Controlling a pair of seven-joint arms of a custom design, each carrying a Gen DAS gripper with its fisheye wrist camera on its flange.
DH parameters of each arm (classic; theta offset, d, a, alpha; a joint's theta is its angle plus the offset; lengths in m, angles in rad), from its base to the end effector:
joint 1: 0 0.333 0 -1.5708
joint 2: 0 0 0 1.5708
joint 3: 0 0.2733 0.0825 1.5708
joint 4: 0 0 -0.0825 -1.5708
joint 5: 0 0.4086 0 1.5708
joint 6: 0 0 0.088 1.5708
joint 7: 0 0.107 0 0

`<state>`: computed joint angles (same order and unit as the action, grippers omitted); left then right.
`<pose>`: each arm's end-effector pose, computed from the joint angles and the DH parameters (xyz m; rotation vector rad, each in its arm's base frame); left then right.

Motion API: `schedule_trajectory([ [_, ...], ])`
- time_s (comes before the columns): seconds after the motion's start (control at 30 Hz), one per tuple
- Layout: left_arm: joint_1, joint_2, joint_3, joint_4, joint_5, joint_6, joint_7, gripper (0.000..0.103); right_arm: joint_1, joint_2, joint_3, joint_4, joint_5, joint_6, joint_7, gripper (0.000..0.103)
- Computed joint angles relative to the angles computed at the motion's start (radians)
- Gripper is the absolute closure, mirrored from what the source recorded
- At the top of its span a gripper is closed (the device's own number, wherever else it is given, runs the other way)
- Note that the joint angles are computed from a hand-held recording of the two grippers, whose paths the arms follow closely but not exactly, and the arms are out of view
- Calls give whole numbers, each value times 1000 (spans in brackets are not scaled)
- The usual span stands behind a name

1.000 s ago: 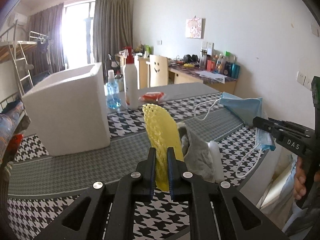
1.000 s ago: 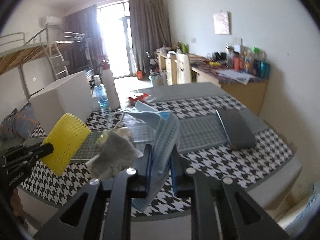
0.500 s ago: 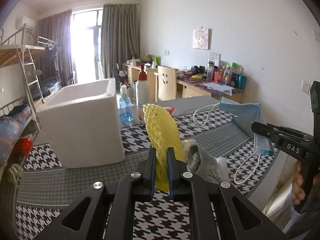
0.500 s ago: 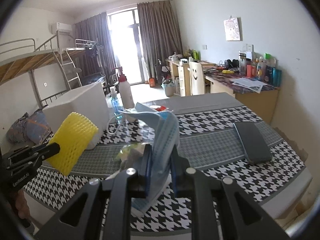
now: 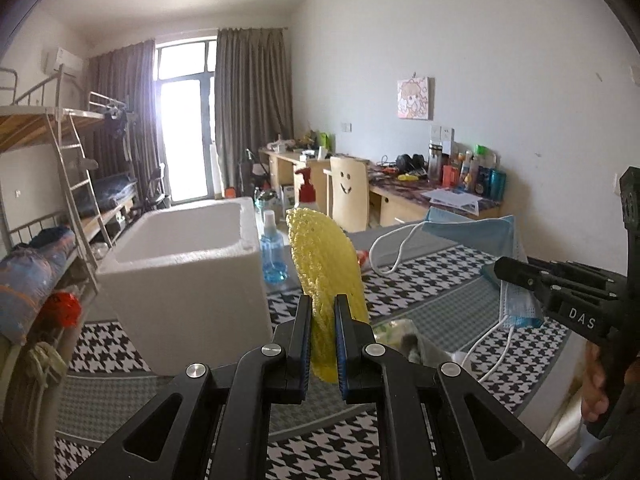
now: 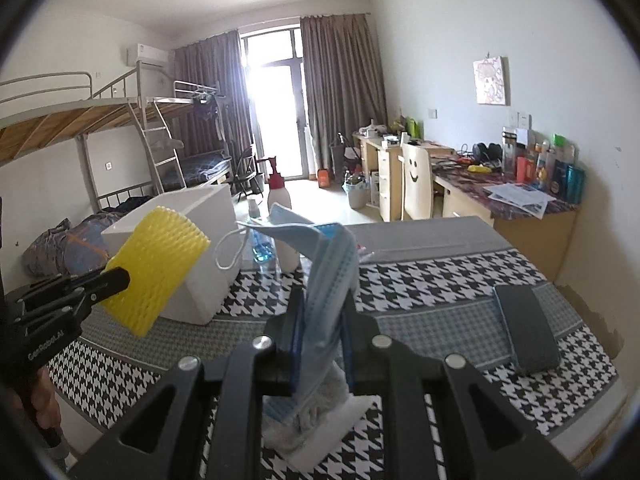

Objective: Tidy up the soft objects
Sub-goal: 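Lift and carry the mask and foam net with both tools over the white foam box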

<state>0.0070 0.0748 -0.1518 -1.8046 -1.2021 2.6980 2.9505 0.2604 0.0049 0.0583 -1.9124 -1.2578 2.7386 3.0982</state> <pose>0.6467 -0.0602 0.5248 -1.0650 2.0287 -1.3037 0.5822 0.2311 0.5109 -1.3567 1.6780 -0.9687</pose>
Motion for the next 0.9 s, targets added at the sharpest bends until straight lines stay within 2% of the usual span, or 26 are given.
schedule_trajectory([
  [0.27,-2,38,-14,63,33,71,-60,92,8,54,-16,84,29,33,-75,83],
  [0.67,17,100,-43,162,106,119,-153,92,35,123,-52,185,97,64,-156,83],
  [0.9,35,150,-63,237,139,144,-191,92,61,179,-66,277,152,64,-246,83],
])
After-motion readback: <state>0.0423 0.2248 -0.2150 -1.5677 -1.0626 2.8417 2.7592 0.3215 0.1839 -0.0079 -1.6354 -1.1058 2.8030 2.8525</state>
